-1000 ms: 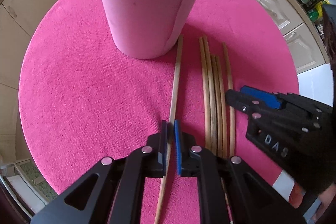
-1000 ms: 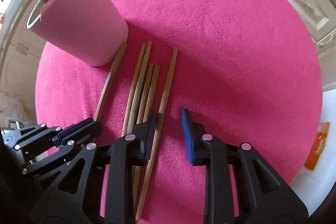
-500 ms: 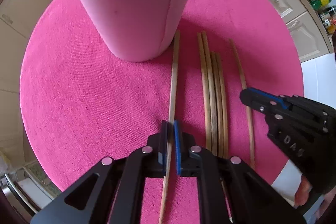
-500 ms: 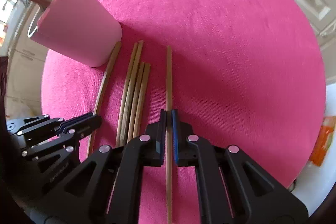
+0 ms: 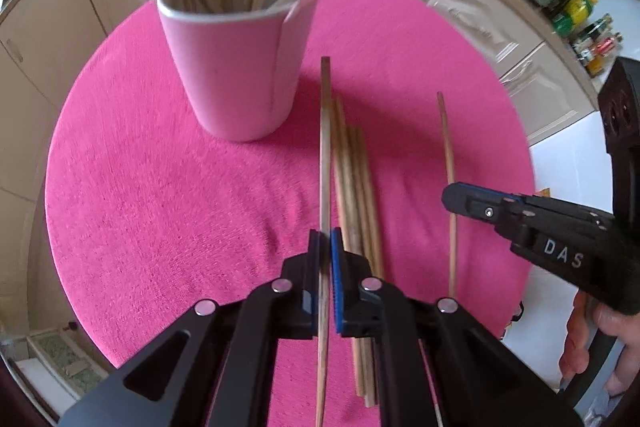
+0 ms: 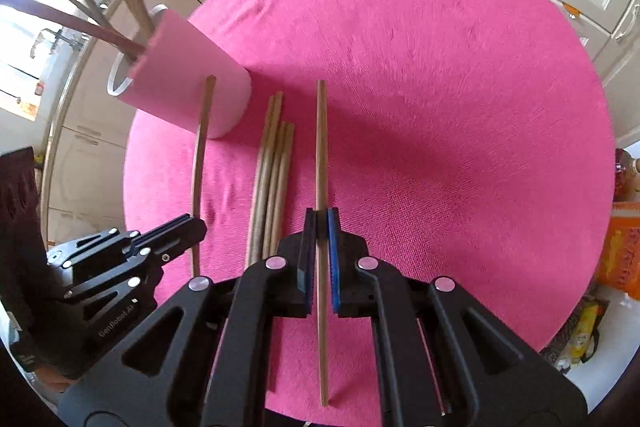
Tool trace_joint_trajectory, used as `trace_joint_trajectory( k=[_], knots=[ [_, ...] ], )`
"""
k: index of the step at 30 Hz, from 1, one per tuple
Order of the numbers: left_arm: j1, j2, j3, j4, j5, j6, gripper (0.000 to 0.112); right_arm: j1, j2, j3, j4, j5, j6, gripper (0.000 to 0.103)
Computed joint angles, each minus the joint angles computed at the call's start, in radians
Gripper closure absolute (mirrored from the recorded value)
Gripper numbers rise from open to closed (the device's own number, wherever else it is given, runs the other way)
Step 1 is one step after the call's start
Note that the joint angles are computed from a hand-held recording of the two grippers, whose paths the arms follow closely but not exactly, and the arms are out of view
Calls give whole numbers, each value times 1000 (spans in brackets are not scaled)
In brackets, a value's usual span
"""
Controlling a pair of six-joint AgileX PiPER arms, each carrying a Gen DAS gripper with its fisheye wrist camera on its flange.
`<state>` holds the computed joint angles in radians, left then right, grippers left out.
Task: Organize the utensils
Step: 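Lift the chopstick upright with the left gripper above the pink cup, then lower the chopstick with the left gripper into the pink cup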
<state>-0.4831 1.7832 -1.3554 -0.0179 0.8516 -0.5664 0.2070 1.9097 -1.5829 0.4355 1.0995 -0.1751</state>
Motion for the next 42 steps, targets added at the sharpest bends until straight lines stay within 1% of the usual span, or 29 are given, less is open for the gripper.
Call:
trace_joint_trajectory(
  k=[1, 5, 6, 8, 12, 20, 25, 27, 29, 32, 35, 42],
  knots=[
    [-9, -14, 8, 12, -10, -11, 107, -1, -7, -12, 6, 12, 4, 97],
    [-57, -99, 70, 85, -62, -77, 107, -25, -58, 18, 72, 3, -46, 97],
    [-73, -126, 88, 114, -84, -102, 107, -29, -79, 33, 84, 0, -57, 97],
    [-108, -149, 95, 168, -103, -159, 107, -25, -94, 22, 98, 2, -59, 97],
    [-170, -235, 143, 272, -162, -252, 107, -31, -144, 17, 129, 9, -77, 97],
    [-285, -241, 53, 467, -160, -361, 107, -56, -203, -57, 165, 40, -97, 97],
    [-313, -287, 27, 563, -174, -427, 107, -60, -222, -153, 170, 74, -84, 97],
    [-313, -323, 43, 610, -187, -456, 107, -61, -222, -188, 182, 82, -84, 97],
    [-307, -356, 51, 648, -183, -500, 107, -56, -218, -230, 189, 88, -77, 97],
    [-266, -390, 68, 711, -191, -584, 107, -34, -192, -307, 188, 94, -55, 97],
    [-212, -398, 59, 759, -194, -609, 107, -3, -146, -389, 181, 89, -29, 97],
    [-57, -378, 50, 795, -302, -619, 107, 100, -16, -600, 117, 73, 66, 97]
  ],
)
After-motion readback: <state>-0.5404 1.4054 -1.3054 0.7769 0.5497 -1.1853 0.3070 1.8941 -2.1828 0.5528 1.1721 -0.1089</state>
